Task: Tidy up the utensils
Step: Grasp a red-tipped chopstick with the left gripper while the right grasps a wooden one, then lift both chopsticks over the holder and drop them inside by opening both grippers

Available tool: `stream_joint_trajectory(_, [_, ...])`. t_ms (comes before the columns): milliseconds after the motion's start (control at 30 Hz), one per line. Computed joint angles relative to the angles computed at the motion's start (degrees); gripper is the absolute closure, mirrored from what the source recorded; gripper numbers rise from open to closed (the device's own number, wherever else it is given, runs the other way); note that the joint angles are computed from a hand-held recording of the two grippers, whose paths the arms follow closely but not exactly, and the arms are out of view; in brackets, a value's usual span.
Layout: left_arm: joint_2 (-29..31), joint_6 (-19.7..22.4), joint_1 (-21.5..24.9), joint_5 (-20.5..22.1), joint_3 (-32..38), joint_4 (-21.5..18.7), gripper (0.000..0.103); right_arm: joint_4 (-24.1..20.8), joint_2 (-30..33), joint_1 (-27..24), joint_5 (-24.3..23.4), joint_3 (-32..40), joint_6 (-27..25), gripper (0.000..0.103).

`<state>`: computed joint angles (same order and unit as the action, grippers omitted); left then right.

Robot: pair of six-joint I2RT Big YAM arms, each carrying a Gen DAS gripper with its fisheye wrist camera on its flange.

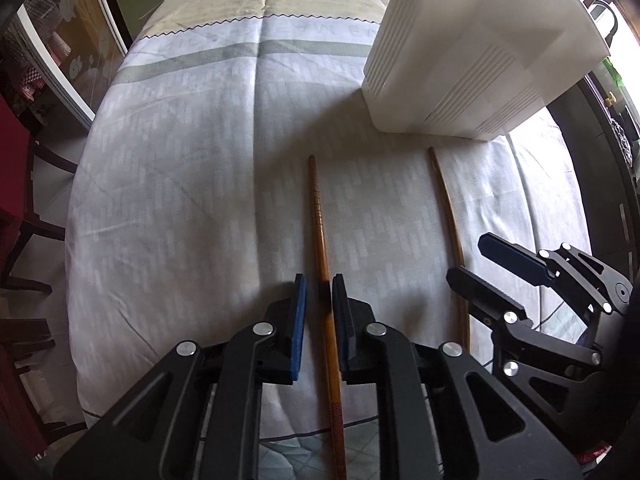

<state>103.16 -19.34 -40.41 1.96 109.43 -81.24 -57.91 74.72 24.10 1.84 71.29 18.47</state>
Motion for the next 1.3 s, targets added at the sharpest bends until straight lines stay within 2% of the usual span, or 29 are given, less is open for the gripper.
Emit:
stream_joint_trajectory(133, [0.7,0.9,0.8,0.7,0.8,-0.2,0.090,-0.8,2.0,2.2,4.0,0.9,0.0,0.067])
stream_joint_trajectory(200, [0.4,1.5,1.2,1.1,0.5,-0.5,0.087,-1.2,2.7,2.8,5.3,1.6,-0.7,0.070])
stream_joint_trajectory(300, [0.2,2.0,1.1,1.1,0.4,-1.0,0.081,-2.2,3.2,2.5,4.0,2.3,-2.7,0.077])
stream_joint_trajectory(367, [1.4,1.4,0.2,0.8,1.9,-1.5,0.075,-2.8,3.3,1.8,2.9,2.7,-3.9,0.085])
stream_joint_trajectory(433, [1.7,1.5,-0.1,0.4,2.4,-2.0,0.074,-4.2,3.1,0.3,2.0,3.0,-4.9,0.093])
stream_joint_trajectory(600, [3.2,1.4,-1.1,-0.9,4.5,-3.6,0.074,-5.6,2.2,-1.4,1.9,2.6,-7.2,0.096])
stream_joint_trajectory(633, [3.4,1.5,-1.2,-1.2,4.8,-3.8,0.074,-5.9,2.1,-1.7,1.9,2.6,-7.4,0.096])
stream_joint_trajectory(767, [4.7,1.1,-1.8,-1.5,6.5,-4.5,0.096,-5.8,0.6,-3.1,1.8,1.5,-8.2,0.096])
stream_joint_trajectory(933, [4.6,0.5,-1.3,-0.6,6.8,-4.1,0.096,-3.6,-4.2,-6.1,-1.6,-0.9,-7.1,0.096])
stream_joint_trajectory(1167, [-0.5,1.8,-1.4,-2.7,5.4,0.2,0.096,0.7,-15.8,-11.7,-8.3,-4.9,-4.8,0.096])
stream_joint_trajectory(1300, [-3.8,2.4,-2.5,-4.6,5.1,2.6,0.097,2.2,-21.1,-14.1,-9.7,-5.8,-3.7,0.096])
